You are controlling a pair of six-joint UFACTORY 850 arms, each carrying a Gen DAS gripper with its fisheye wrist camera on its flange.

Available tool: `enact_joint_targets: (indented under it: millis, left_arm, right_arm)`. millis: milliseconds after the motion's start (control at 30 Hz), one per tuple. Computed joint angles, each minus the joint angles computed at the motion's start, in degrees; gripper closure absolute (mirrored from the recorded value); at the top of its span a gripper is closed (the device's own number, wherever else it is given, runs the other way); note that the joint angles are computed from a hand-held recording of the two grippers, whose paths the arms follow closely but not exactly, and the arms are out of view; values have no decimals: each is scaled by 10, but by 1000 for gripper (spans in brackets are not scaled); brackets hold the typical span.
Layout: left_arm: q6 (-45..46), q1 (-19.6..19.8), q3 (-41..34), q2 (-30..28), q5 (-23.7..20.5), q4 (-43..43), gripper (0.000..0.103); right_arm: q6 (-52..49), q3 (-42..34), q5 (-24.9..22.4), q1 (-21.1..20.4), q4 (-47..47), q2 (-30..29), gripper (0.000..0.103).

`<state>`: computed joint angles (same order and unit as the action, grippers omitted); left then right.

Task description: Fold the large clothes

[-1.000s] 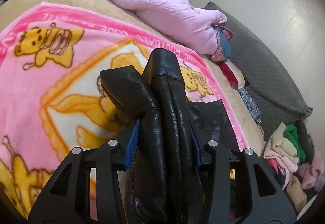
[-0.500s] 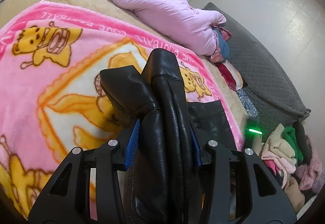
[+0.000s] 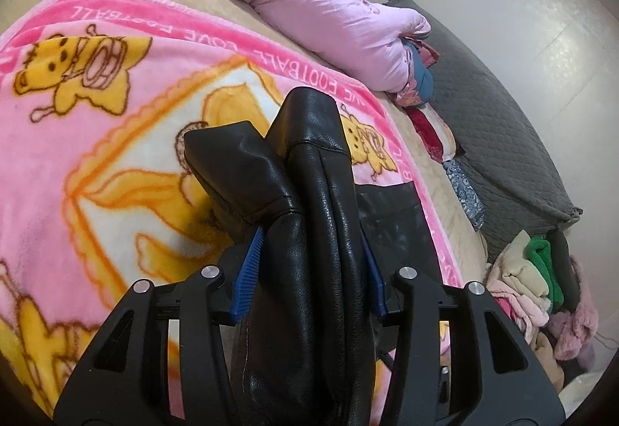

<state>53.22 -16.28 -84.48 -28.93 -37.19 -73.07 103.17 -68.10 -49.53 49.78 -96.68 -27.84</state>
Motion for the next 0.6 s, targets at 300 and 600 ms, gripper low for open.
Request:
enact_joint_targets:
  millis: [300,600]
  left_arm:
    - [-12,-26,-38,2,-14,15,63]
    - [73,-78,-89,9,-26,-71,53]
  right_arm:
    - [234,72,93,-45,-110,96,86]
    - [455,189,146,-148,-217,244,87]
